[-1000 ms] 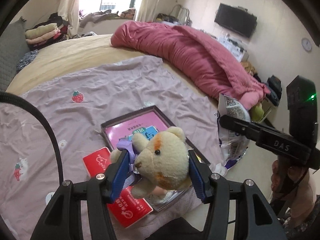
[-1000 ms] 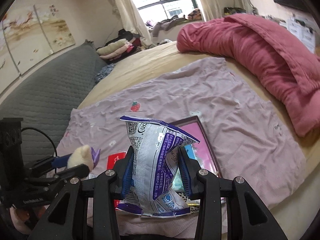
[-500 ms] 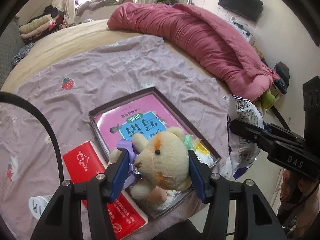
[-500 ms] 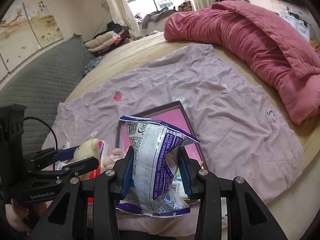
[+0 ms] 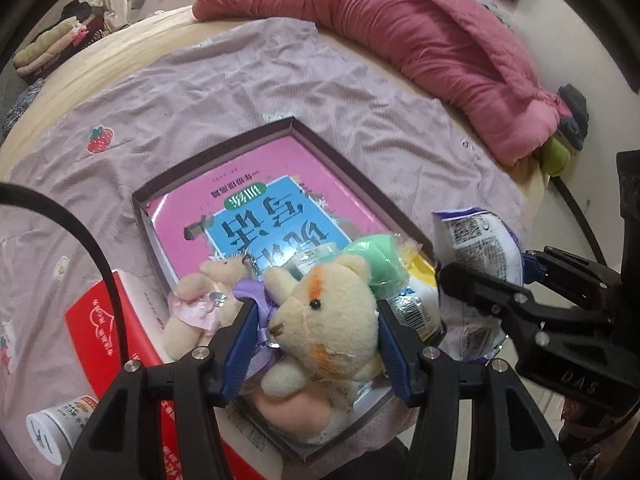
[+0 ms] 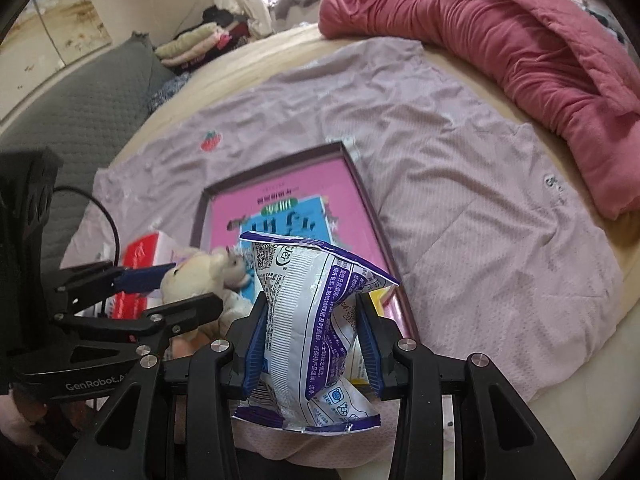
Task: Organize soft objects
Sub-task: 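Carry the purple-dress bear with left tool while right carries the snack bag to the tray, then lower the snack bag onto the tray and open right tool while left releases the bear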
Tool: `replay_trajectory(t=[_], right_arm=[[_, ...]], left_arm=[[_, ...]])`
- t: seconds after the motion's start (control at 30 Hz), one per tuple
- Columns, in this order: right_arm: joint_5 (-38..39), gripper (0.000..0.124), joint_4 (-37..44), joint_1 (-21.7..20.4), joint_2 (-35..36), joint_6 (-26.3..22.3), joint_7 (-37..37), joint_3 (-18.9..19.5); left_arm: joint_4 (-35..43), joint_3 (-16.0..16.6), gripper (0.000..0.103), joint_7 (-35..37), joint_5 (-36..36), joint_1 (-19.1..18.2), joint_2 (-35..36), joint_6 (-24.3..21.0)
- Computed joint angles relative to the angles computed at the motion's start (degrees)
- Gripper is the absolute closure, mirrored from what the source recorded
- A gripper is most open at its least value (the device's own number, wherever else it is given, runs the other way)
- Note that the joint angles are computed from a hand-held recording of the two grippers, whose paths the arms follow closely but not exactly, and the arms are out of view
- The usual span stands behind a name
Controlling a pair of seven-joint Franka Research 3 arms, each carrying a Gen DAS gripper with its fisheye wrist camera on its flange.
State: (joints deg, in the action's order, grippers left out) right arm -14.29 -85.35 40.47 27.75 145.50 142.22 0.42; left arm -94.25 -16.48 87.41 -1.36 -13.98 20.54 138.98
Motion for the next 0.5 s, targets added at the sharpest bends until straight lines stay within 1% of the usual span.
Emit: replay_trajectory(t=[0.2, 0.27, 0.43, 0.5], right_arm=[[1.85, 0.082, 2.85, -0.29, 3.24, 0.1, -2.65, 0.6], [1.65, 0.082, 3.85, 0.18, 4.08, -0.56, -3.19, 0.09], [0.44, 0.082, 4.46, 1.0, 5.38, -0.14, -3.95, -1.24], [-0.72, 0.081, 5.26, 1.54, 6.13, -1.06, -4.18, -1.93]], left_arm=[[2.2, 0.43, 0.045, -0.39, 1.2, -0.26, 2.31, -1.79], [2.48, 0.36, 0.045, -0.32, 0.99, 0.0, 2.64, -2.1], [3.13, 0.25, 0.044, 0.15, 1.11, 0.23, 3.46, -2.46], [3.2, 0.26, 0.044, 0.11, 1.32, 0.08, 3.59, -2.5]])
